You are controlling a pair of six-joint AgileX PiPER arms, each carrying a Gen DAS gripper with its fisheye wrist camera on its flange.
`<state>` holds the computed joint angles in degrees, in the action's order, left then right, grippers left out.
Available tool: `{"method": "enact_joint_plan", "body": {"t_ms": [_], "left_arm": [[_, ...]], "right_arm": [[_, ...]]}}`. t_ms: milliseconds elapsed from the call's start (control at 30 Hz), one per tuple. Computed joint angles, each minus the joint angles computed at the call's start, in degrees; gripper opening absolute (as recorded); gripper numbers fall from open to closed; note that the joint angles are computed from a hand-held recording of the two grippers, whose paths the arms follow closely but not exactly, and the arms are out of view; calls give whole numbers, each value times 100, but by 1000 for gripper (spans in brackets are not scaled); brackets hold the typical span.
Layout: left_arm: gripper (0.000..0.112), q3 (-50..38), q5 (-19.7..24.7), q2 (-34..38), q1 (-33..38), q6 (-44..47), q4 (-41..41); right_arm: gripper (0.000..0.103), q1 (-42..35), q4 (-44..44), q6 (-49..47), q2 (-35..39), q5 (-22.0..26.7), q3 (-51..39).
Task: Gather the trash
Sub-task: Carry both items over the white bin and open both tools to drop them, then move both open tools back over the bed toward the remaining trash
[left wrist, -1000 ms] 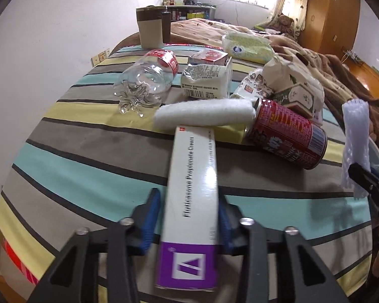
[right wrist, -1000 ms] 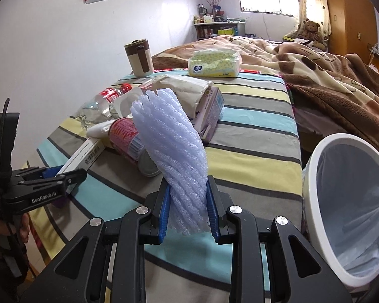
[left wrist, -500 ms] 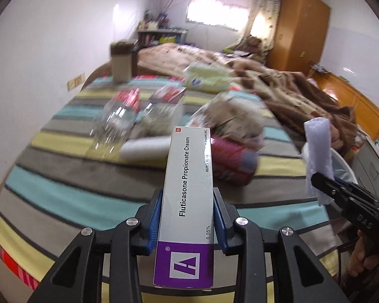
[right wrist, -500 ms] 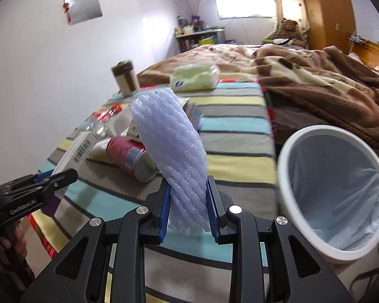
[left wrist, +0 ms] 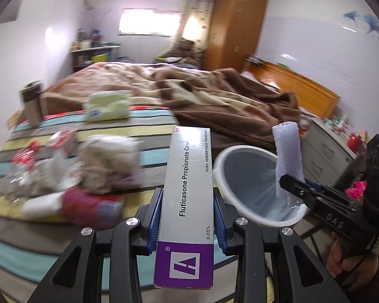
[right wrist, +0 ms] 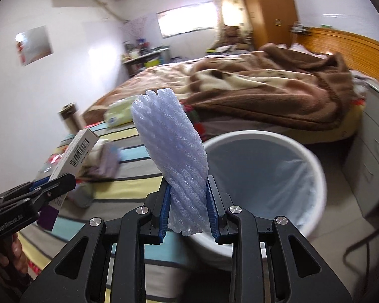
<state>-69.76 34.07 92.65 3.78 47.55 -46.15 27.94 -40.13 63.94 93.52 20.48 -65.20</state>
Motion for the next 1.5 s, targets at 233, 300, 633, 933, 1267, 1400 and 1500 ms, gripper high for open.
{"method": "enact_joint_plan", "body": {"t_ms": [233, 300, 633, 933, 1267, 1400, 1500], "left_arm": [[37, -730, 23, 712, -965, -463, 372], [37, -873, 58, 837, -1164, -687, 570], [37, -1785, 192, 1697, -1805, -1385, 1260], [44, -2163, 406, 2012, -1910, -1386, 1289], [69, -1628, 101, 1543, -1599, -1198, 1069], [69, -1263, 19, 1231, -1295, -1020, 876], [69, -892, -97, 949, -1003, -646, 569]], "right_arm": [[27, -364, -2, 178, 98, 254, 76], [27, -473, 206, -12, 132, 290, 97], [29, -926, 1038, -906, 335, 392, 49], [45, -1106, 1184, -1076, 359, 403, 85], [59, -863, 651, -529, 197, 455, 136], [59, -613, 252, -81, 59, 373, 181], [60, -399, -14, 195, 38, 289, 157]]}}
